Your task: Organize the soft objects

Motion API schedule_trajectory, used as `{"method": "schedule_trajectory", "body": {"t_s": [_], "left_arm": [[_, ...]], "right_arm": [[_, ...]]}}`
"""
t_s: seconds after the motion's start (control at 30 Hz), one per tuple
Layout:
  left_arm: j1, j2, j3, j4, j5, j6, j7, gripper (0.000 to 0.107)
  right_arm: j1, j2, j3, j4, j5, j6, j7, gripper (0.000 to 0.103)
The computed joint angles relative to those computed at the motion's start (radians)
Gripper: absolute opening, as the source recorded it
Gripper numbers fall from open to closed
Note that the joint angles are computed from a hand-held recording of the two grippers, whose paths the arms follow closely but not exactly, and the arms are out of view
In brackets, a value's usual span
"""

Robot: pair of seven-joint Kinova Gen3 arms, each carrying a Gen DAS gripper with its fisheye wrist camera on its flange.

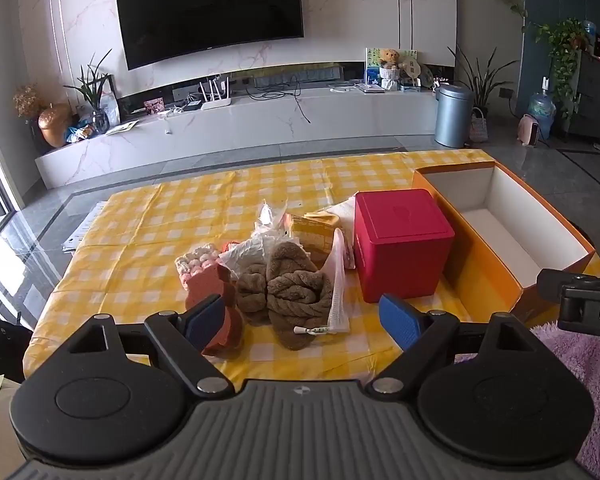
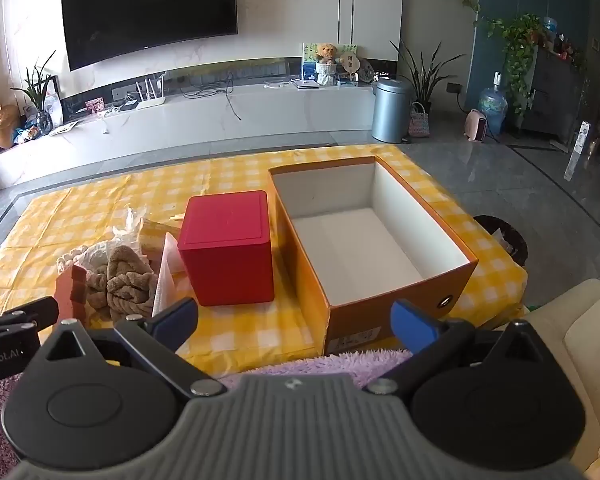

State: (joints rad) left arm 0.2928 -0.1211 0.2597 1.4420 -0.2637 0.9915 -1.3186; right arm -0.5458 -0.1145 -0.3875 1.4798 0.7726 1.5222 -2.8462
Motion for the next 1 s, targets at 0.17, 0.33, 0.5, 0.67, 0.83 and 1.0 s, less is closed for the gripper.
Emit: {"method": "schedule_trajectory", "body": {"t_s": [0.17,0.33,0.5,0.67,0.83,1.0], "left_arm": [[0.000,-0.003,-0.004,0.001,0.015,-0.002,-0.004,0.102],[-0.002,0.000,-0.007,-0.004,0.023,0.002,-0.012,0.102],[-0.004,-0.002,-0.009,-0.002,0.028,-0.001,-0.011,0.102],[-0.006,-0.004,-0.011,0.001,0.034,-0.006,-0.014,0.102],[-0.009,-0.008,-0.017,0.005,0.049,-0.005,-0.025,0.102],[-0.012,-0.010,-0.013,-0.002,0.052,0.004,-0.029,0.102]], "right_arm": [[0.000,-0.014,-0.006,0.005,0.000,0.006,0.011,0.101],[0.003,-0.007,-0.004,-0.004,-0.008,0.003,0.012,0.101],[0.006,-0.008,-0.008,0.000,-0.009,0.000,0.008,0.101],[0.004,-0.006,-0.009,-0.008,-0.012,0.002,0.018,0.101],[0.002,-0.006,-0.007,-0.005,-0.018,-0.007,0.019,0.101],[0.006,-0.010,-0.003,0.004,-0.032,-0.024,0.021,0.101]]}}
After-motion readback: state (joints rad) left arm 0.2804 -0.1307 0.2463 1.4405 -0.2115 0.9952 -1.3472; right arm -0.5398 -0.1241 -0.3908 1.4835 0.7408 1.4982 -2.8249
